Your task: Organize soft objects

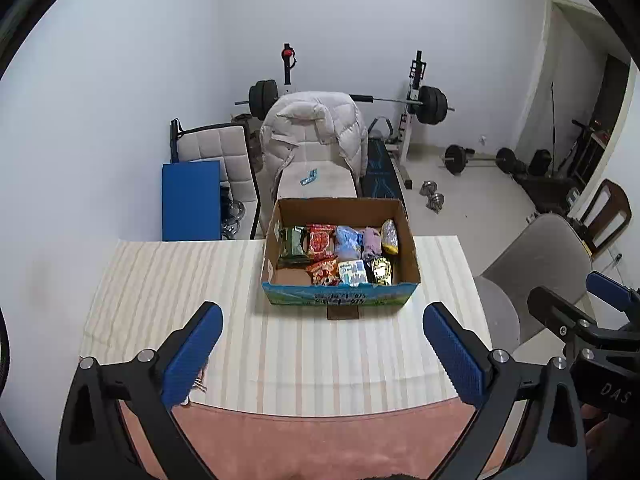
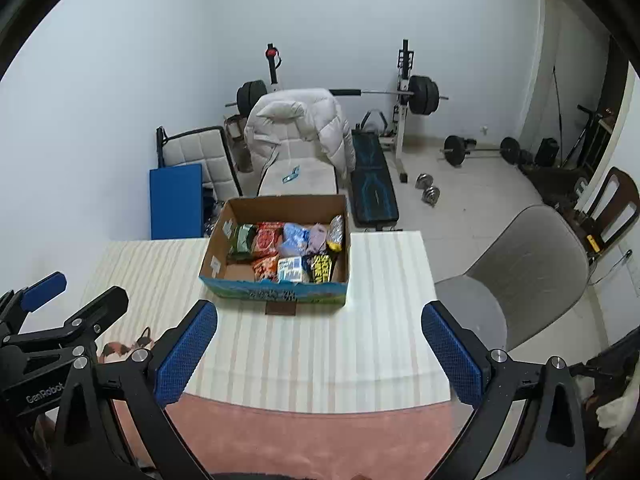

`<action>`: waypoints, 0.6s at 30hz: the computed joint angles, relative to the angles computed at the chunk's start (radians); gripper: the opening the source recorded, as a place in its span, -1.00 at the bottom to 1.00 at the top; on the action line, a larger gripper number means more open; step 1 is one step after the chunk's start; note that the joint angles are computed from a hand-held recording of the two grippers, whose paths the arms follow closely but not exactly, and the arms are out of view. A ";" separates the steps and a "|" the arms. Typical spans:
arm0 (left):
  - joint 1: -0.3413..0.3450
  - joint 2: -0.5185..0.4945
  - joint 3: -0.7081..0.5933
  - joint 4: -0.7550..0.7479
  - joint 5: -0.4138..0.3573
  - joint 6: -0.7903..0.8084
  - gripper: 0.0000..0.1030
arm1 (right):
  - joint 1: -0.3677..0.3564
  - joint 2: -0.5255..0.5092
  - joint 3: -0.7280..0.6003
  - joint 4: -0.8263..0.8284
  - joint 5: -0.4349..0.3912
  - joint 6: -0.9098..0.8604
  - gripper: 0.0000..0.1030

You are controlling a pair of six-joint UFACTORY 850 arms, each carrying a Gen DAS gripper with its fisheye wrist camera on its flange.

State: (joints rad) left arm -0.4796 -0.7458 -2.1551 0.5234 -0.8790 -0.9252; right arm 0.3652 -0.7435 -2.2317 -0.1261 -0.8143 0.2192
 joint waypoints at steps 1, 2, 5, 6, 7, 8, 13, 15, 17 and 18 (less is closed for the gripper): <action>0.003 -0.006 -0.008 0.000 0.002 -0.001 0.99 | 0.001 -0.005 -0.009 -0.004 -0.002 0.001 1.00; 0.003 -0.005 -0.007 0.003 0.007 -0.007 0.99 | 0.001 -0.008 -0.015 -0.007 -0.004 0.002 1.00; 0.004 0.000 -0.001 0.020 0.011 -0.023 0.99 | 0.000 -0.016 -0.034 -0.009 -0.009 0.002 1.00; 0.005 0.004 0.005 0.024 0.015 -0.029 0.99 | -0.001 -0.020 -0.041 -0.015 -0.011 0.005 1.00; 0.005 0.008 0.010 0.026 0.018 -0.031 0.99 | -0.002 -0.021 -0.043 -0.016 -0.011 0.004 1.00; 0.006 0.010 0.011 0.030 0.018 -0.036 0.99 | -0.002 -0.021 -0.044 -0.019 -0.010 0.005 1.00; 0.007 0.012 0.018 0.038 0.015 -0.048 0.99 | -0.001 -0.028 -0.058 -0.042 -0.016 0.012 1.00; 0.009 0.010 0.014 0.033 0.009 -0.040 0.99 | 0.000 -0.028 -0.060 -0.053 -0.015 0.019 1.00; 0.009 0.011 0.016 0.029 0.007 -0.036 0.99 | 0.000 -0.027 -0.060 -0.059 -0.015 0.021 1.00; 0.010 0.009 0.013 0.024 0.006 -0.030 0.99 | 0.000 -0.025 -0.057 -0.063 -0.014 0.024 1.00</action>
